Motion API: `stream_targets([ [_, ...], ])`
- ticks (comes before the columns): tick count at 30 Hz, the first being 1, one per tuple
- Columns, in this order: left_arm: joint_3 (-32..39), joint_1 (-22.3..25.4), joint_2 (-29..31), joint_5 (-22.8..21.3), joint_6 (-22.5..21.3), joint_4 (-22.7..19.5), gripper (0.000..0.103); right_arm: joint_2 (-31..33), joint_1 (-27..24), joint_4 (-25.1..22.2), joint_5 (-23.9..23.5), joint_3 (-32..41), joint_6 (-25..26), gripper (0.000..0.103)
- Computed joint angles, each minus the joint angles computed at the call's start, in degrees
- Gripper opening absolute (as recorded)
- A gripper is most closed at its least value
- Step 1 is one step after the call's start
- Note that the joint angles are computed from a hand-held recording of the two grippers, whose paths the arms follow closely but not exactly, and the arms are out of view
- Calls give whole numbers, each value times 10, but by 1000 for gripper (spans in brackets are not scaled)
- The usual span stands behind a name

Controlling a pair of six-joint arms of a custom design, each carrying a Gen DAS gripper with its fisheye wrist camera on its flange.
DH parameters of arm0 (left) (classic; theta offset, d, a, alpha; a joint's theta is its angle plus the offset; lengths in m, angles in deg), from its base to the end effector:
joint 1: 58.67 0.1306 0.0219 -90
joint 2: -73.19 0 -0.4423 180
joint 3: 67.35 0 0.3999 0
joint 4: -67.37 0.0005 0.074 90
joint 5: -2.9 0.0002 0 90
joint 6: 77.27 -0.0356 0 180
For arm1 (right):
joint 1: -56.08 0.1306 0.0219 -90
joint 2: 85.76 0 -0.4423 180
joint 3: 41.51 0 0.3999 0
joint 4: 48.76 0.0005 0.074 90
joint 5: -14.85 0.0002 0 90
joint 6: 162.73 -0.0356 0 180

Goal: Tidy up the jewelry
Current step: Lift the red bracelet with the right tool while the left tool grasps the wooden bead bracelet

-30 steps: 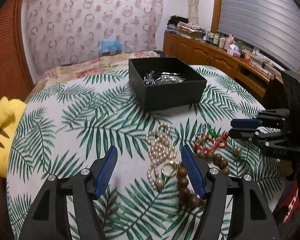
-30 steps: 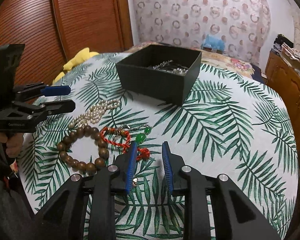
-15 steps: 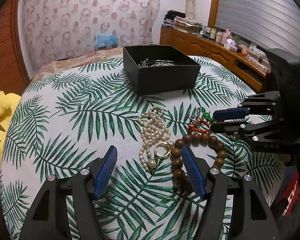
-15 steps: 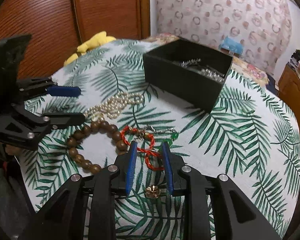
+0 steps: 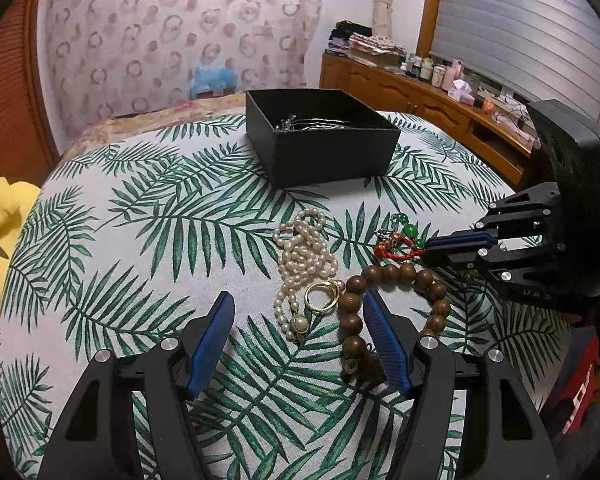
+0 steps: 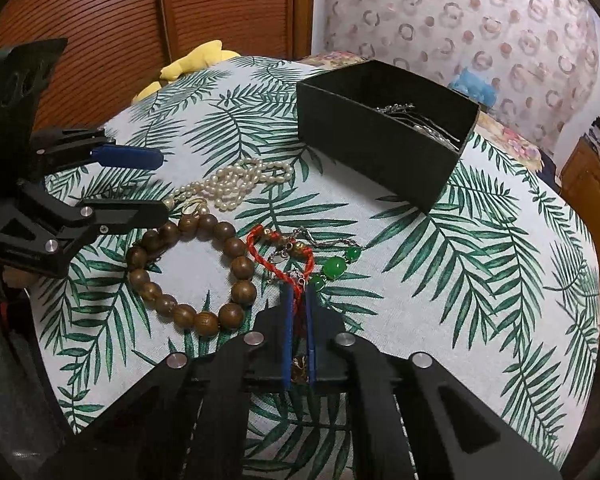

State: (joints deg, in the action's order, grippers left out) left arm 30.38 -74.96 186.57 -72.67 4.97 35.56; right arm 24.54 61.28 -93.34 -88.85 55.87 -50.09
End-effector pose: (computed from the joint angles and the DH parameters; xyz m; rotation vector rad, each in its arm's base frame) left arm 0.6267 -0.1929 0.3486 0.6143 2.3174 -0.3716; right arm 0.6200 0.0644 0.3643 -0.6975 2.4444 0.1894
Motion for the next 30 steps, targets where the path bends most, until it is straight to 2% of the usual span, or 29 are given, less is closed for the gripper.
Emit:
stream_targets([
  [8, -2, 0, -2, 1, 0, 0, 64, -34, -15, 60, -24, -24, -42, 3],
  [9, -2, 0, -2, 4, 0, -1, 62, -38, -17, 66, -27, -25, -47, 3],
  [10, -2, 0, -2, 8, 1, -3, 55, -42, -20, 72, -31, -25, -53, 3],
  [16, -6, -3, -7, 21, -9, -4, 41, -49, -26, 84, -35, -21, -65, 3],
  [23, -4, -5, -5, 21, -12, -10, 41, -63, -29, 104, -43, -19, -81, 3],
  [30, -2, -4, -3, 20, -6, -10, 41, -70, -27, 101, -51, -6, -78, 3],
])
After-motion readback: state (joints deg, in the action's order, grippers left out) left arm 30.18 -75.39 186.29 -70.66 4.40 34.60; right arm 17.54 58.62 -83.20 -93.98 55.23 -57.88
